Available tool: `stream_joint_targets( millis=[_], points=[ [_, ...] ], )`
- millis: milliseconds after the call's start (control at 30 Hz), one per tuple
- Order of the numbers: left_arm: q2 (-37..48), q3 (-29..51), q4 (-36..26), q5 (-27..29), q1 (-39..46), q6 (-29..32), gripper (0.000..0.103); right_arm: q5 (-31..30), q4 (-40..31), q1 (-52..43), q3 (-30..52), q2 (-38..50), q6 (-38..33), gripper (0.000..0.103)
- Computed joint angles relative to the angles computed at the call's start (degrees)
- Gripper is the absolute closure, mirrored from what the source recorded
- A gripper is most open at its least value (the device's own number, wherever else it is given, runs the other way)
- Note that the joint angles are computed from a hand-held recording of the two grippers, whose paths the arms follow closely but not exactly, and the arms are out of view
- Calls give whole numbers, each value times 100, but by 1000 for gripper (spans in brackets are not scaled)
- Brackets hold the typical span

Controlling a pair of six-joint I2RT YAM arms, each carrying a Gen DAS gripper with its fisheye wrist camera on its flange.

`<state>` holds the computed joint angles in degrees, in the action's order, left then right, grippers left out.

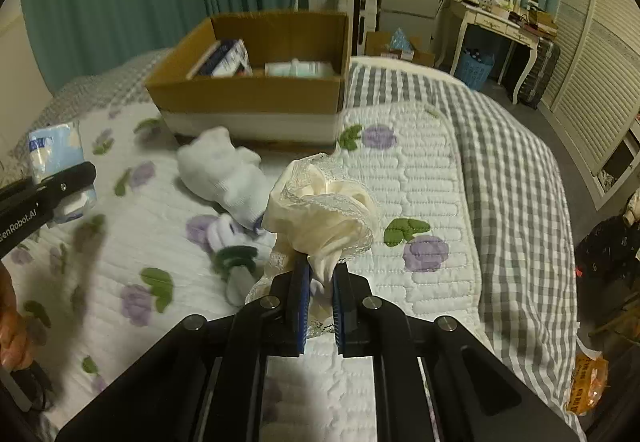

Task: Organize soft objects
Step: 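Lift both held items and carry them over the cardboard box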

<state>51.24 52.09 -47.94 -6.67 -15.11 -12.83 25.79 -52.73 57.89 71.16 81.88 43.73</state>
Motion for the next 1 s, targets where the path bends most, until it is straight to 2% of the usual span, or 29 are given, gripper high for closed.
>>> stream_joint_targets(
  millis=[233,400,567,833,1000],
  points=[
    [-542,595,-628,-79,-154,55,82,680,-662,552,681,-243,415,94],
    [-813,1078,-954,-210,-283,125,82,1300,-1218,1030,1470,-186,654,94],
    [-908,1708,-1277,-615,-734,29,82,1928,-1776,1528,2405,44,860,94],
    [-751,2565,-1471,-1083,-1229,30,82,2564,-2567,1954,3926,648,778,94],
    [-501,3110,-1421,-1198,-1316,146,82,2936,-2906,2046,5168,1159,370,94]
  ],
)
